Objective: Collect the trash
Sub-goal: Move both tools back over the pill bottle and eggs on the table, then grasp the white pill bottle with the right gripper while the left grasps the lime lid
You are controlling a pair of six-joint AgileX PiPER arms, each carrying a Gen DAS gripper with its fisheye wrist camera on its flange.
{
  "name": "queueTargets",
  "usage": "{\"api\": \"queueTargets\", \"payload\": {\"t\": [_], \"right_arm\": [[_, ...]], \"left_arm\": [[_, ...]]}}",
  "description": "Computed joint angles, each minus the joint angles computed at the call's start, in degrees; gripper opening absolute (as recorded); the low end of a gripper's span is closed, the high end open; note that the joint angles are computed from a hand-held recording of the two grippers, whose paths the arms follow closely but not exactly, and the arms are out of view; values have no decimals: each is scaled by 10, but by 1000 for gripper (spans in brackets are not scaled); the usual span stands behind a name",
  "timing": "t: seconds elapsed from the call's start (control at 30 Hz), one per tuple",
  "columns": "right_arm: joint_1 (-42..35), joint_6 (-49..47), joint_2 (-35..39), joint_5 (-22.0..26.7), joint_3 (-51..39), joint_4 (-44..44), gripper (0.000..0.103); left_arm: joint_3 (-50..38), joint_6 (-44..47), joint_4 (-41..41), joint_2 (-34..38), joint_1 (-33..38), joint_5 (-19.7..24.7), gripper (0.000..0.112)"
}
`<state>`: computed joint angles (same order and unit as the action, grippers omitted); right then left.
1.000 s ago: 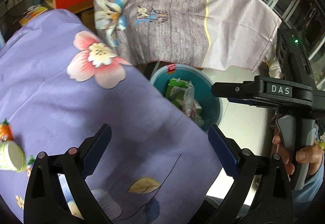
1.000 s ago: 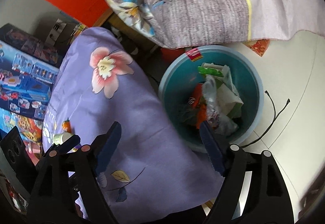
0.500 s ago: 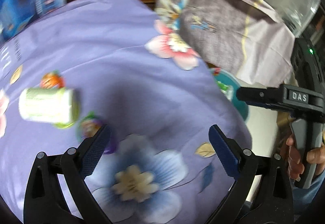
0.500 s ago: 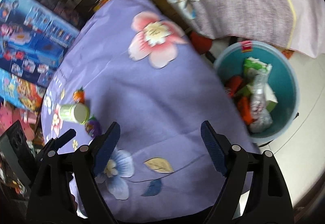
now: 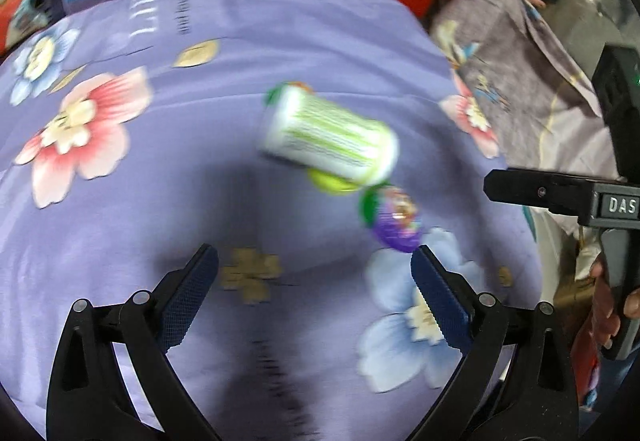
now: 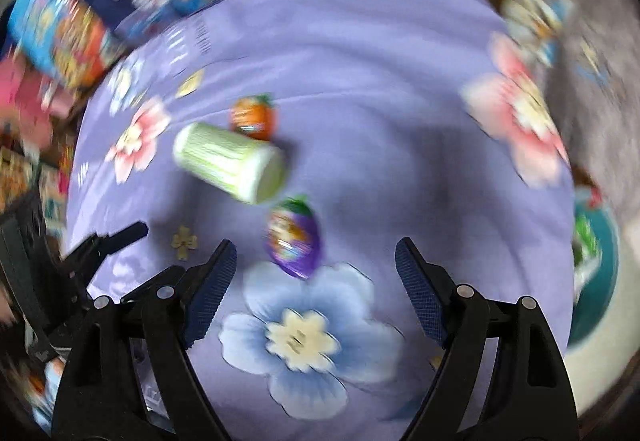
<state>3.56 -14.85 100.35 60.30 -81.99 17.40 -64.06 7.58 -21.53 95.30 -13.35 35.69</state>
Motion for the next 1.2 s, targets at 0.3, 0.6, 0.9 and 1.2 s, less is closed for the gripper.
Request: {"api": "queueTargets", "payload": {"t": [0.3,0.6,0.9,1.2], "right_arm": [[129,47,144,54,-196,-94,78],[189,59,234,79,-291,-173,78],[147,76,227,67,-275,-131,53],[18,68,143,24,-183,-40,53]], "left_arm": [[11,139,-80,18,118,9,97],[2,190,-111,37,160,25,97],[-33,189,-105,65,136,33,97],[-95,139,-53,107,51,35,97]]}}
